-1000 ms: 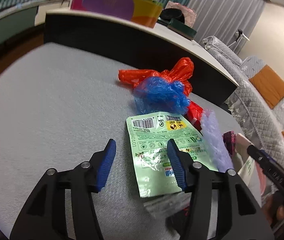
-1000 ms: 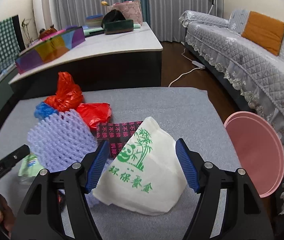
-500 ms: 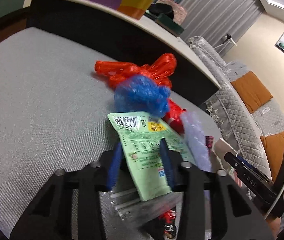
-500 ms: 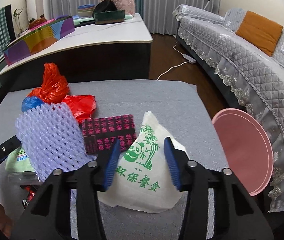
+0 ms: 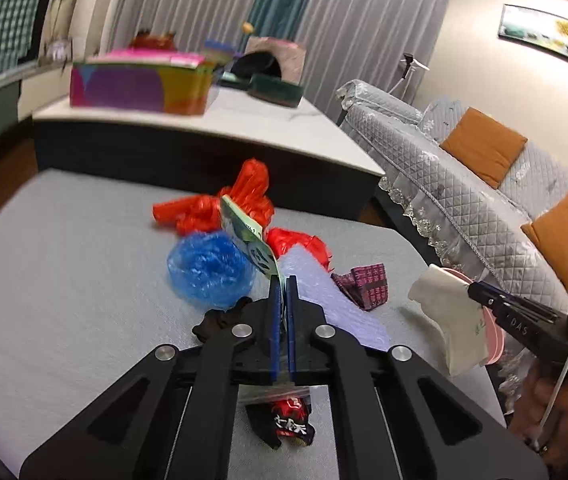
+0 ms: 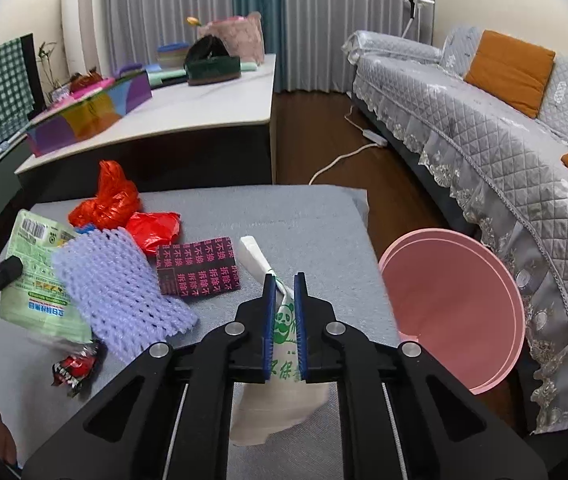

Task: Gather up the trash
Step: 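Carry the green packet and white bag over the pink bin with both tools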

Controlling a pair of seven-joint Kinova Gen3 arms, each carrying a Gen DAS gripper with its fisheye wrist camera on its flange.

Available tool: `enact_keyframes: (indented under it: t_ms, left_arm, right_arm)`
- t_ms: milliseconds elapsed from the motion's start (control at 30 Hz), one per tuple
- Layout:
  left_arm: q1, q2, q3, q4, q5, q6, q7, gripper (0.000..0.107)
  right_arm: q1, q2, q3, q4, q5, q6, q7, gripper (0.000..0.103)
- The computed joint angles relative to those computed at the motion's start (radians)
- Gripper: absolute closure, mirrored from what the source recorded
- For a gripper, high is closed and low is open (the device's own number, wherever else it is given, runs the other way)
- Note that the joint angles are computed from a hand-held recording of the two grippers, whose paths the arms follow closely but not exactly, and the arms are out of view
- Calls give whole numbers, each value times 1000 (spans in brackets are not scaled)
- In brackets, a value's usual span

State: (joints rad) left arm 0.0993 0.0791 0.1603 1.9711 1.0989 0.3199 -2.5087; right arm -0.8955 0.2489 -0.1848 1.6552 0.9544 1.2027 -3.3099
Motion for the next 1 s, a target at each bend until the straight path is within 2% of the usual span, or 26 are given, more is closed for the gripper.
enact_keyframes:
  t_ms: [267,667,900,1000]
  left_arm:
    - [33,-87,-40,32,-38,-23,17,107]
    - [131,-158,-89,47,-176,-57,136,107]
    - [185,-178,-96,50,-290,-68,242,107]
    - [217,-177,-109,43,-299,-64,252,107]
  right_arm:
    - [-44,-66,-48,64,85,55,-78,96]
    - [-62,-120,-116,84,150,150,-117,96]
    - [-70,-145,-145,70,150,219,-79,96]
    - [-73,-164,-157,61,152,257,-54,96]
